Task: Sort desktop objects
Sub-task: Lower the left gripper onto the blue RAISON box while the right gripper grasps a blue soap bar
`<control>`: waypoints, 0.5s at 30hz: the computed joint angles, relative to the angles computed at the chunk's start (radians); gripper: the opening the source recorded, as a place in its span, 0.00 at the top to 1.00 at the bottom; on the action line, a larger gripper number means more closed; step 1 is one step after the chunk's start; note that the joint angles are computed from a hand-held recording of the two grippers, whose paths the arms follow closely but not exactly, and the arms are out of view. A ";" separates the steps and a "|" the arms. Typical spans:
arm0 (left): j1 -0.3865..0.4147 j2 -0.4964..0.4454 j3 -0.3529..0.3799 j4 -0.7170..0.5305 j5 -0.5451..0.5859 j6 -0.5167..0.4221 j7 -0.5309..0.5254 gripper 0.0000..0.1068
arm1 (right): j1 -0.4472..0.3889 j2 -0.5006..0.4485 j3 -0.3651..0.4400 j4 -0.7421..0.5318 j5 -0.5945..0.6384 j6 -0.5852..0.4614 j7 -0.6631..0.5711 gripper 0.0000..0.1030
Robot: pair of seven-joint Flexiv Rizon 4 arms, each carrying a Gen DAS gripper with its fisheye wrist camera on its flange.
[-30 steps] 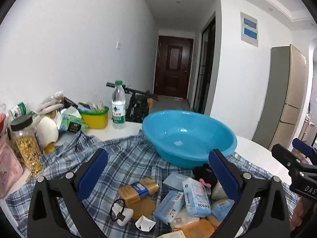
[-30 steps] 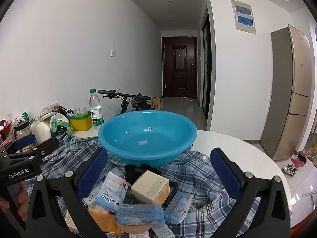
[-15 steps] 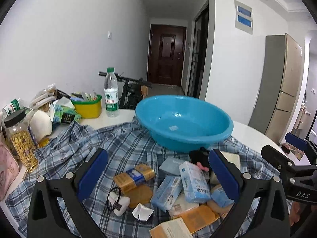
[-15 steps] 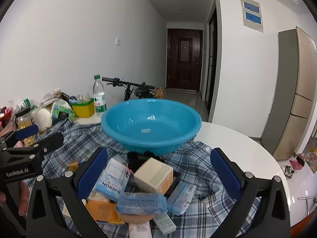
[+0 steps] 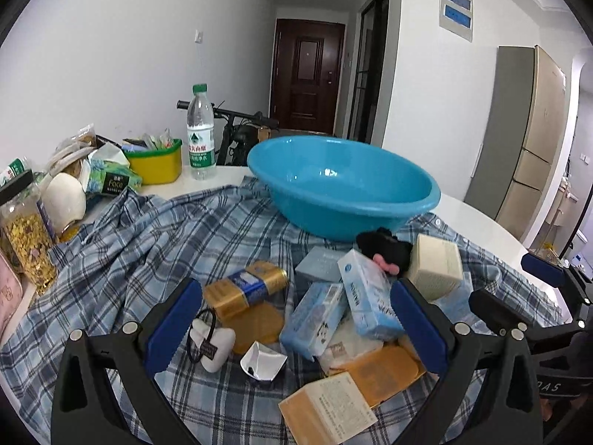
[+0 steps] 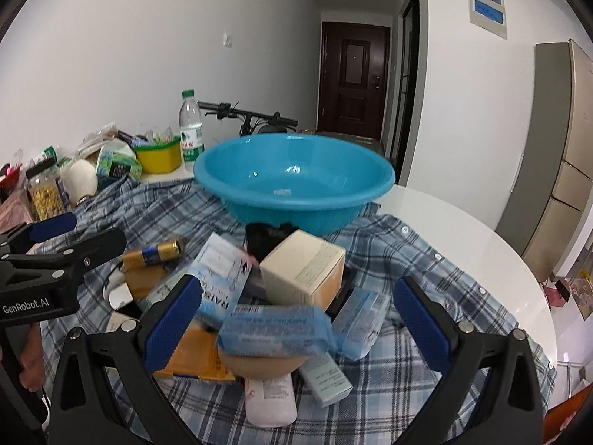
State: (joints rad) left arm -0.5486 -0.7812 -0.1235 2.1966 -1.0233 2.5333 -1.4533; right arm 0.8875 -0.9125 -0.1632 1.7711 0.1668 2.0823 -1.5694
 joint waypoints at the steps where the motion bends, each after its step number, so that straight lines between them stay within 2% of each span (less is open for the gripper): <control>1: 0.000 -0.006 -0.001 -0.001 -0.001 0.001 -0.005 0.04 | 0.000 -0.003 0.001 0.000 -0.003 -0.002 -0.002 0.00; 15: 0.015 -0.042 0.013 -0.006 0.058 -0.044 -0.060 0.04 | -0.014 -0.044 0.015 -0.020 -0.042 -0.031 0.031 0.00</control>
